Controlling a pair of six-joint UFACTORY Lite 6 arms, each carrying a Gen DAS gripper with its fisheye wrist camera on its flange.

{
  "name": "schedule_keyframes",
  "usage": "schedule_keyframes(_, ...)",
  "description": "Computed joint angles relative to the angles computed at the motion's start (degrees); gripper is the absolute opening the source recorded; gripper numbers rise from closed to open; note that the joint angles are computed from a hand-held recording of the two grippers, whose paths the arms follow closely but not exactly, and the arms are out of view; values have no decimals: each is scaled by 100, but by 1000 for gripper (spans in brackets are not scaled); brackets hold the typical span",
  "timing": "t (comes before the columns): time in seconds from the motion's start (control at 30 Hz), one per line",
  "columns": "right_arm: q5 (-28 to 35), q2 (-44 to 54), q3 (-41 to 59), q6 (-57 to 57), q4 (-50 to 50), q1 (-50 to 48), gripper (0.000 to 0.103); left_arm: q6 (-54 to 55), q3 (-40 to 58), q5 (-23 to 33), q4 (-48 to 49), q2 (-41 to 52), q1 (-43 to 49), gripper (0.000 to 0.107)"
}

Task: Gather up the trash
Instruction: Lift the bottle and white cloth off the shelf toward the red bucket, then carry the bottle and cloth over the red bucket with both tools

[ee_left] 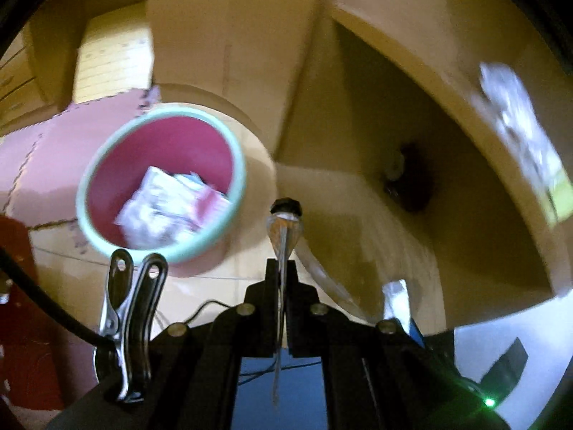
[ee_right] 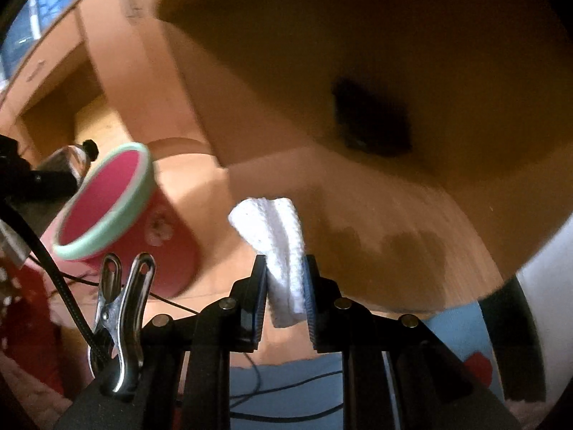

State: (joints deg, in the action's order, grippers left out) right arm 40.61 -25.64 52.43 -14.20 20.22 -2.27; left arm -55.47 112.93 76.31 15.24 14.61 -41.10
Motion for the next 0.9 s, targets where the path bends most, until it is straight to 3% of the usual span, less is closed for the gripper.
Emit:
schedule_keyframes(0.2, 350, 254, 931, 271, 346, 737, 20, 636, 648, 743, 30, -288, 705, 3)
schedule_keyframes(0.5, 558, 1196, 2352, 782, 335, 1915, 20, 1852, 1189, 811, -727, -294, 2240, 3)
schedule_keyframes(0.67, 863, 2065, 3370, 983, 337, 2312, 20, 2433, 679, 339, -1485, -351, 3016, 3)
schedule_keyframes(0.9, 1729, 4029, 5912, 1131, 92, 2816, 20, 2887, -494, -536, -2064, -546, 3812, 2)
